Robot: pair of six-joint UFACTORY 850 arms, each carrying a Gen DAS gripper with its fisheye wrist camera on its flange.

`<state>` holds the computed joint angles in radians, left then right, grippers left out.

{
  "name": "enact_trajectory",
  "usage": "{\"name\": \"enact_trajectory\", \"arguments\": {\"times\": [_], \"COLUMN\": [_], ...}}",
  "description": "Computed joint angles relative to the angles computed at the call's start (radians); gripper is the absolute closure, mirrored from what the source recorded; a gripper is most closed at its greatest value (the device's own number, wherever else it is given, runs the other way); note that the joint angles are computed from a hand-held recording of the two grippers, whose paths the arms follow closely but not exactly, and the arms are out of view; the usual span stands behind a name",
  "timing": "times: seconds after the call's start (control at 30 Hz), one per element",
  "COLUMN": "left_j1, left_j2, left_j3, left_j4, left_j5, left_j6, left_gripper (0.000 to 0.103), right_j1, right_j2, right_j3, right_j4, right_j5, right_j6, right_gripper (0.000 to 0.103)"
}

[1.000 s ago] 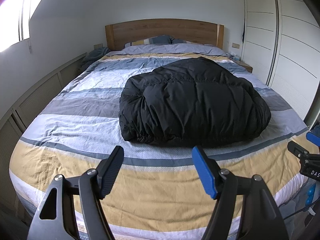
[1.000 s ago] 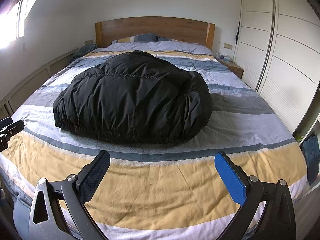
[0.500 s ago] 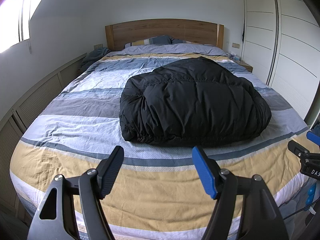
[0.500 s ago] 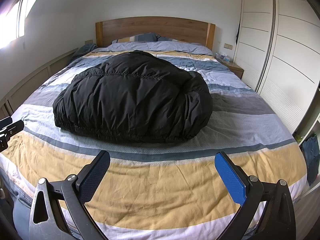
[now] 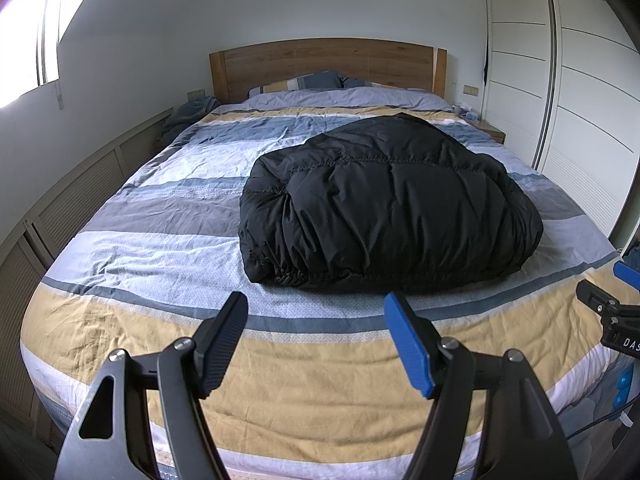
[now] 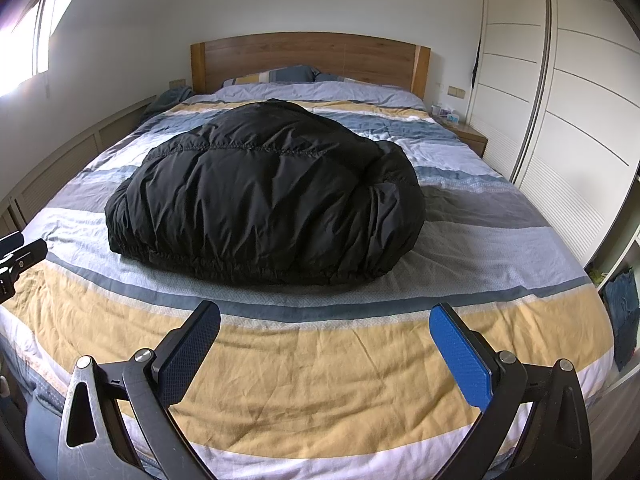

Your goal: Fold large clothes

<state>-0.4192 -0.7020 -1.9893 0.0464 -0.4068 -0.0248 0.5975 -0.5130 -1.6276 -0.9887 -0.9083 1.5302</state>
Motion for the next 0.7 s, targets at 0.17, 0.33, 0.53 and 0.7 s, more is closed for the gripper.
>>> {"name": "enact_trajectory", "arguments": {"times": [0.17, 0.33, 0.53, 0.7], "left_j1": [0.001, 0.002, 0.002, 0.002], "left_j2": [0.0, -0.003, -0.003, -0.004], "left_j3": [-0.001, -0.004, -0.003, -0.003], "left_j4": [-0.012, -0.025, -0.033, -0.05], "left_j5": [-0.002, -0.004, -0.003, -0.004], "left_j6": [0.014, 0.026, 0.035, 0.055], "left_gripper": [0.034, 0.034, 0.034, 0.034], "right_j1": [0.0, 0.0, -0.001, -0.001], "right_j2": [0.002, 0.001, 0.003, 0.004], "right_j3": [0.003, 0.001, 0.005, 0.005], "right_j4": [0.0, 0.0, -0.001, -0.001], "right_j5": [0.001, -0.001, 0.003, 0.002], "right_j6": [0.0, 0.0, 0.002, 0.002], "right_gripper": [0.0, 0.0, 0.0, 0.0]}}
